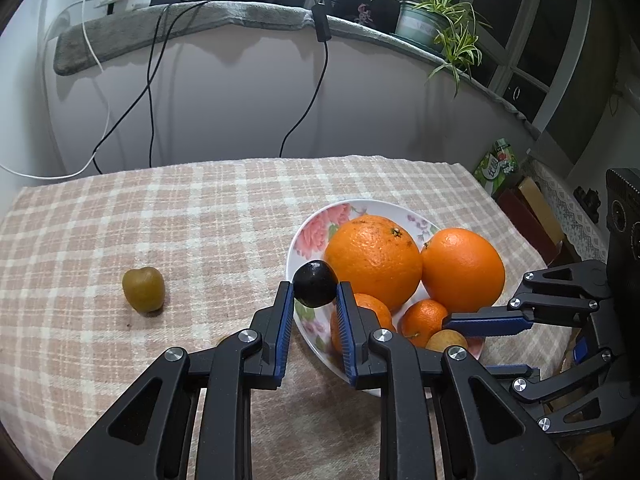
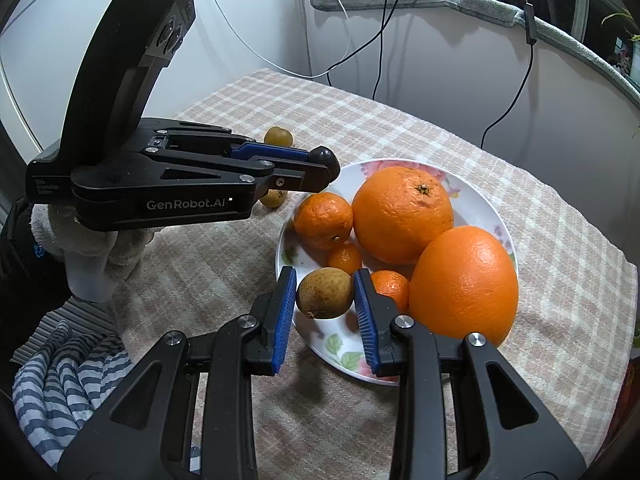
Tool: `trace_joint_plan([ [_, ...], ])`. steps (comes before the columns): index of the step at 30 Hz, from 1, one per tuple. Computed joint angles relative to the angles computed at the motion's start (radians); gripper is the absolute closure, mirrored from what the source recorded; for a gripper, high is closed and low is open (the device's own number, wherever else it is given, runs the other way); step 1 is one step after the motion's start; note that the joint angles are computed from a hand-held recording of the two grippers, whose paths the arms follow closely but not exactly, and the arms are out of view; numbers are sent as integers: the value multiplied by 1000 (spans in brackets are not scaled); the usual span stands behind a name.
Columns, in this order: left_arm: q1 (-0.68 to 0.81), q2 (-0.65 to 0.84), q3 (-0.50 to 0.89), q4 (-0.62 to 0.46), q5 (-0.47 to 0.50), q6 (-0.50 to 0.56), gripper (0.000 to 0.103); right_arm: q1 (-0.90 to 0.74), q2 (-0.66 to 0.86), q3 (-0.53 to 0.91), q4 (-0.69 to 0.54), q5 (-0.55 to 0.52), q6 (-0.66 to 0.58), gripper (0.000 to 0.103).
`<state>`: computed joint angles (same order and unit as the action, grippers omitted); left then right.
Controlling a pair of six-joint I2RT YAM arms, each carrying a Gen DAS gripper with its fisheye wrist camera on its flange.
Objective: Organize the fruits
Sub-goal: 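Open both grippers to release the kiwi and plum on the plate, then close the left gripper on the olive-green kiwi while the right gripper grasps the brown kiwi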
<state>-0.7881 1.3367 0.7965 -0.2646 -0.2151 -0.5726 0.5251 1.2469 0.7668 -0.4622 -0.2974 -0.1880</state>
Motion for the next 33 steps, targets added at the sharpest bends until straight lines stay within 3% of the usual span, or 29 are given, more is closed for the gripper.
trace_joint_plan([
  [6,0,1,3,-5,-1,2,82,-1,-6,-3,7,4,3,72],
  [8,-2,1,5,-9,-6,1,77,-1,-8,-5,10,4,3,71],
  [10,-1,-3,7,-14,-7,-3,65,-4,-10,-7,14,0,5,62],
  [11,-1,-5,5,-13,-4,-4,63,-5,-14,-10,19,1,7,55],
  [13,-5,-5,6,-15,-10,-4,62,-3,-22,-15,25,6,12,50],
  [21,-15,-11,10,-22,-26,-10,46,20,-53,-24,21,22,16,49],
  [24,-18,-20,8,-29,-36,-14,45,22,-57,-20,18,28,16,48],
  [28,-8,-54,-7,-37,-47,-22,36,25,-76,-23,22,38,24,31],
  [33,43,-114,-42,-55,-40,-14,36,48,-91,-19,22,56,32,31],
])
